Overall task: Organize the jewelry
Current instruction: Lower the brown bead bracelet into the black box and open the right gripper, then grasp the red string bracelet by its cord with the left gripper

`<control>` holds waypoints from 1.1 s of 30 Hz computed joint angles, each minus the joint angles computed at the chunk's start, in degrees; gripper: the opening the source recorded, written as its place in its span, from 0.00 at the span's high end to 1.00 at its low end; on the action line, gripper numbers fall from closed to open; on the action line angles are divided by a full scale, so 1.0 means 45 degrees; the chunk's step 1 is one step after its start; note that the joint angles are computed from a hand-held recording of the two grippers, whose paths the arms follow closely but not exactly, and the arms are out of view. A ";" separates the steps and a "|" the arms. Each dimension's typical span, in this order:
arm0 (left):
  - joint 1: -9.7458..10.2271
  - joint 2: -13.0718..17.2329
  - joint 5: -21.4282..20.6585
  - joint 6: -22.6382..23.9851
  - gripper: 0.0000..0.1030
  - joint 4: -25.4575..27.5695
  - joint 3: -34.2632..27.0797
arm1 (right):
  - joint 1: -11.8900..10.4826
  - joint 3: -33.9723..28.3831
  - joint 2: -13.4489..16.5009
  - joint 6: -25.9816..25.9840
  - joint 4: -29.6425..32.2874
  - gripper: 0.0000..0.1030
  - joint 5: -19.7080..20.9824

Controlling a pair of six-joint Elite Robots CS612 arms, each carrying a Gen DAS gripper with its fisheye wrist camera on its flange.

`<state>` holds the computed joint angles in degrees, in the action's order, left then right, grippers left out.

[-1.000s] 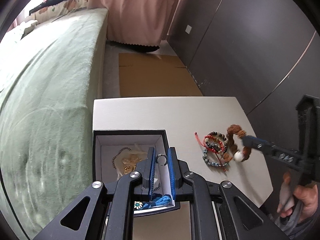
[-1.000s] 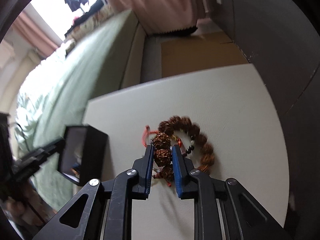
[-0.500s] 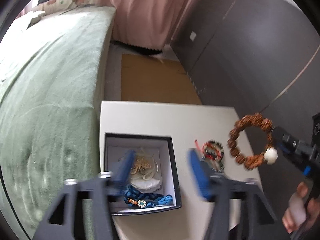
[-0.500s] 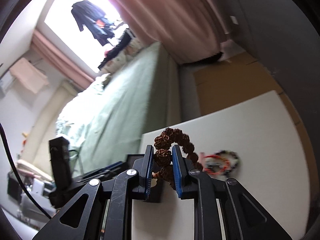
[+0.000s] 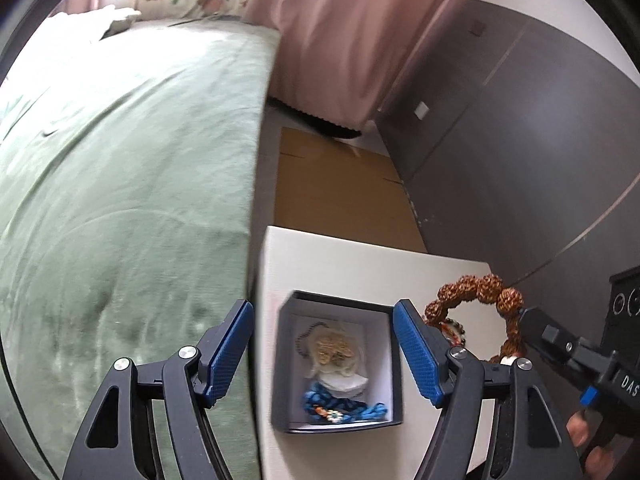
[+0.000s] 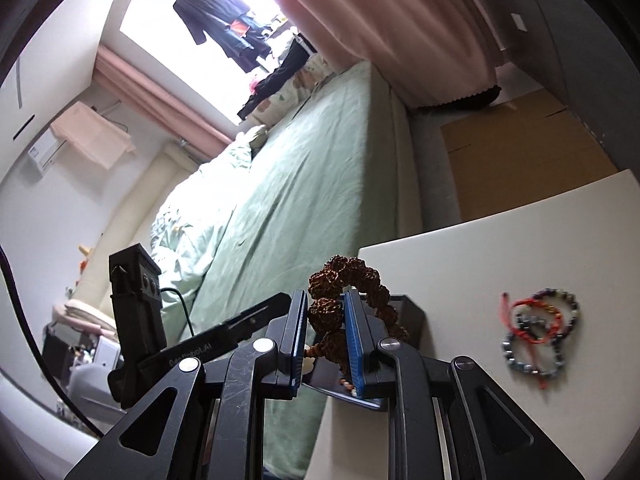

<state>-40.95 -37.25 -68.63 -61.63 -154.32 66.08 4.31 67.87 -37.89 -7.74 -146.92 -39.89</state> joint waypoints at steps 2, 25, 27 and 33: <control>0.0029 -0.0108 0.0049 -0.0212 0.29 -0.0023 0.0207 | 0.0092 -0.0085 0.0076 -0.0080 0.0178 0.81 0.0082; -0.0375 0.0374 0.0209 0.1584 0.29 0.0452 -0.1007 | -0.0284 0.0346 -0.0421 -0.0345 -0.0231 0.00 -0.2334; -0.0452 0.0505 0.0222 0.1972 0.29 0.0613 -0.1296 | -0.0370 0.0368 -0.0447 -0.0308 -0.0274 0.00 -0.2484; -0.0552 0.1104 -0.0048 0.2636 0.28 0.1509 -0.2416 | -0.0677 0.0481 -0.0491 0.0226 -0.0540 0.00 -0.2740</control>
